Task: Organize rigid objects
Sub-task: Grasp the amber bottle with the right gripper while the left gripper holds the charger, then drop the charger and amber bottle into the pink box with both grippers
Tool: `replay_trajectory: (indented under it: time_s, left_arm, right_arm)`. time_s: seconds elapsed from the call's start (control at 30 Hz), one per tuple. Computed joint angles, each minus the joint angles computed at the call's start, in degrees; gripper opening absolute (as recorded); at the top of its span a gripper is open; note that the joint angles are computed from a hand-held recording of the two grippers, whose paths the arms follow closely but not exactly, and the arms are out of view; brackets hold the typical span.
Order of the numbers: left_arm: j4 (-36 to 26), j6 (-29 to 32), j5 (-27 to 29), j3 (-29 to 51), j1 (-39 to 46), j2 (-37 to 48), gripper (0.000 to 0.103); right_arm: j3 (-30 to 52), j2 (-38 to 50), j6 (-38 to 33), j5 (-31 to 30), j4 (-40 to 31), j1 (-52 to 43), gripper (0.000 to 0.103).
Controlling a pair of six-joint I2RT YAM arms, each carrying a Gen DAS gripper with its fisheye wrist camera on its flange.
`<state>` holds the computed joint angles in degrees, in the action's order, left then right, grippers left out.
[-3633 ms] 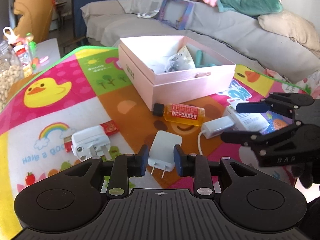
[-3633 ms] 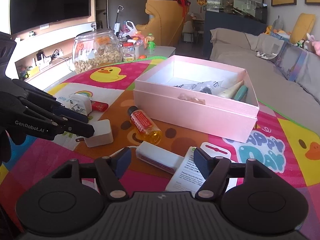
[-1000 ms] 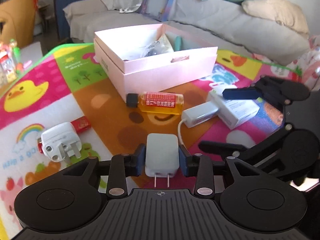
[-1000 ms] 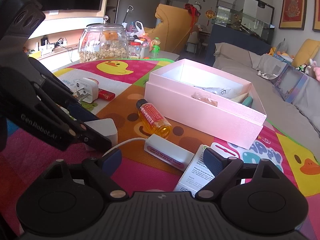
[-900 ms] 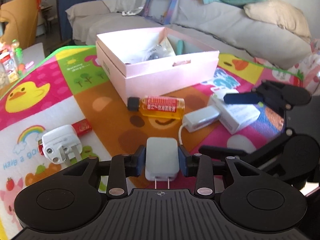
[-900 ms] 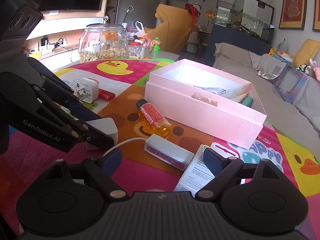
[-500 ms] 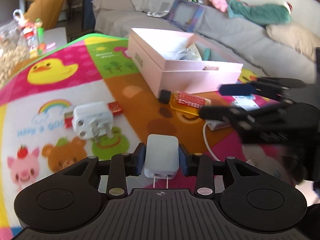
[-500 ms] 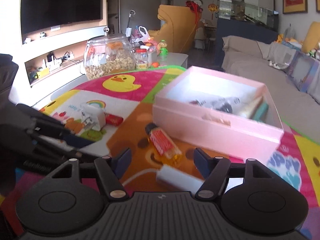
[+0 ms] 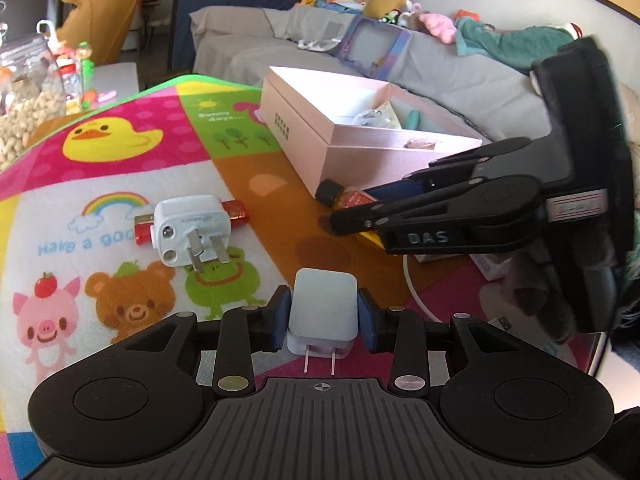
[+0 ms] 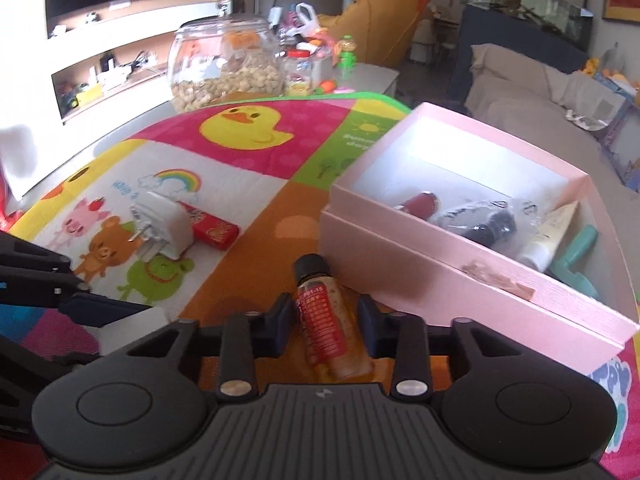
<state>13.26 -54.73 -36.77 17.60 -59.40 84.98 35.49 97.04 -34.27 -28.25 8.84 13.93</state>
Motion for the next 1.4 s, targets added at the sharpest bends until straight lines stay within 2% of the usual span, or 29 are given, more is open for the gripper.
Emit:
replay_trajectory:
  time_s: [0.13,0.33,0.47,0.6,0.67,0.73,0.8,0.87,0.93,1.0,1.07,1.13,1.2,1.3,1.4]
  left_arm:
    - [-3.52,-0.90,-0.01,1.53,-0.73,-0.39,0.038]
    - [-5.82,-1.23,1.49,2.33,-4.21,-3.48,0.037]
    - [-9.65,3.66,-0.76,5.26,-4.03,-8.57,0.037]
    - [-12.00,16.68,-3.46,12.24,1.67,-11.24,0.038]
    - [-9.32,24.65,-2.78,16.19,6.30,-10.36,0.038]
    - [-4.57,29.58,1.52,20.13,12.45,-8.07,0.038]
    - [-1.77,29.43,7.65,25.00,19.01,-3.99,0.038]
    - [-4.59,28.66,9.61,31.49,22.86,1.43,0.035]
    - [-5.30,27.73,11.29,33.58,25.07,3.86,0.035]
    - [-3.34,25.63,13.77,30.31,25.94,2.47,0.035]
    - [0.89,23.07,13.63,23.38,24.97,-1.03,0.035]
    - [4.28,21.04,11.35,16.00,22.15,-4.83,0.035]
    - [7.09,20.01,6.81,9.36,18.13,-7.92,0.035]
    - [5.32,18.50,-0.59,4.69,10.81,-8.93,0.035]
    - [1.88,14.29,-1.71,2.83,6.00,-8.58,0.034]
  right_arm:
    - [-4.09,-7.99,-2.63,-4.57,-3.45,-3.92,0.028]
    - [-7.19,-22.18,-10.43,-16.81,-17.59,-18.40,0.028]
    - [-7.24,-26.86,-15.76,-23.21,-24.03,-28.81,0.028]
    - [-7.47,-26.81,-17.58,-25.79,-23.82,-34.18,0.028]
    - [-6.91,-25.33,-17.87,-26.68,-23.58,-35.34,0.028]
    - [-6.39,-23.71,-17.46,-26.93,-22.75,-35.64,0.028]
    - [-6.03,-22.12,-16.17,-26.49,-21.02,-35.28,0.028]
    - [-6.25,-21.16,-13.75,-25.38,-18.49,-34.50,0.028]
    - [-5.86,-19.99,-12.30,-24.63,-16.93,-34.66,0.028]
    - [-5.52,-18.86,-11.40,-24.24,-15.92,-35.40,0.028]
    - [-4.20,-17.11,-9.61,-23.66,-15.21,-35.37,0.028]
    - [-2.79,-16.06,-6.75,-23.02,-14.07,-34.50,0.028]
    - [-1.47,-15.58,-2.54,-22.90,-11.76,-32.82,0.028]
    - [2.76,-13.85,4.98,-22.94,-9.22,-28.70,0.028]
    - [9.92,-9.69,13.18,-19.95,-8.34,-21.97,0.028]
